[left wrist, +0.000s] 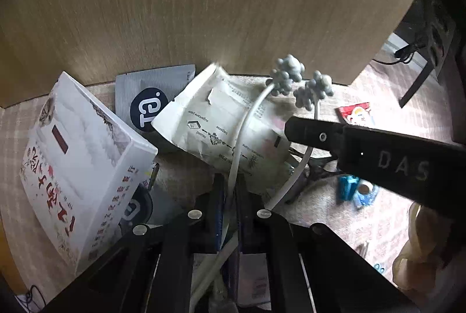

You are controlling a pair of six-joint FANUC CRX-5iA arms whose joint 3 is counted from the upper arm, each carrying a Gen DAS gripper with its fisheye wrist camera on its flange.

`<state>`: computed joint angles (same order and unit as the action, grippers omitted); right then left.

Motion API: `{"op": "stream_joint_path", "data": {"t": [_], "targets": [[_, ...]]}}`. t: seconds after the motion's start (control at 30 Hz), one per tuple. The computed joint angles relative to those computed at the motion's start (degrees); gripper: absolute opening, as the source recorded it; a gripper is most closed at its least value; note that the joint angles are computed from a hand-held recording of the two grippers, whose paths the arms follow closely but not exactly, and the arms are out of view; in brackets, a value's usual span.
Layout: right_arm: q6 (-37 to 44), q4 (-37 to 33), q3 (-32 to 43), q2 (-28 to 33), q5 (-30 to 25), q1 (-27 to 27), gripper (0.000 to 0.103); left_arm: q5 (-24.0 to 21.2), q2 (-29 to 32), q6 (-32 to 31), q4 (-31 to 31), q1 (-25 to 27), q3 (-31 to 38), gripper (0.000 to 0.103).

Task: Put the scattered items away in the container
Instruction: 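Grasp the white cable with grey bead ends using both tools, then carry the white bead cable with both tools over the black box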

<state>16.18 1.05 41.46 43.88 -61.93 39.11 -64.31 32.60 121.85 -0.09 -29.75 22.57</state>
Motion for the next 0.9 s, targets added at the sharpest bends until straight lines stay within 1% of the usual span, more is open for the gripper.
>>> {"op": "stream_joint_path", "data": {"t": [0.17, 0.23, 0.3, 0.37, 0.47, 0.67, 0.77, 0.83, 0.9], "targets": [[-3.56, 3.40, -3.90, -3.61, 3.07, 1.36, 0.009, -1.02, -2.08, 1.84, -2.57, -2.00, 1.21, 0.005], [-4.76, 5.78, -4.72, -4.96, 3.04, 2.32, 0.008, -1.98, -2.79, 2.77, -4.11, -3.20, 2.32, 0.005], [-5.07, 7.39, -3.29, -5.31, 1.34, 2.84, 0.008, -2.52, -3.64, 3.74, -5.04, -4.39, 2.99, 0.005], [-6.13, 9.10, -3.88, -6.52, 0.93, 3.63, 0.007, -3.14, -4.36, 4.33, -5.74, -5.58, 3.65, 0.004], [-8.61, 11.39, -7.37, -9.98, 1.48, 5.18, 0.006, -4.12, -5.42, 3.90, -6.81, -6.34, 4.50, 0.004], [-14.44, 16.45, -17.34, -18.34, 2.68, 7.76, 0.006, -6.98, -4.19, 4.41, -8.37, -9.82, 10.69, 0.004], [-18.33, 19.20, -22.31, -22.47, 2.29, 9.76, 0.006, -8.17, -2.46, 4.71, -8.79, -12.54, 14.49, 0.004], [-21.92, 21.10, -26.93, -26.32, 1.83, 11.42, 0.005, -10.48, -0.65, 4.67, -8.95, -14.88, 19.15, 0.004], [-25.32, 22.76, -31.26, -30.08, 0.76, 13.19, 0.005, -10.89, 1.85, 4.05, -8.48, -16.48, 22.64, 0.004]]}}
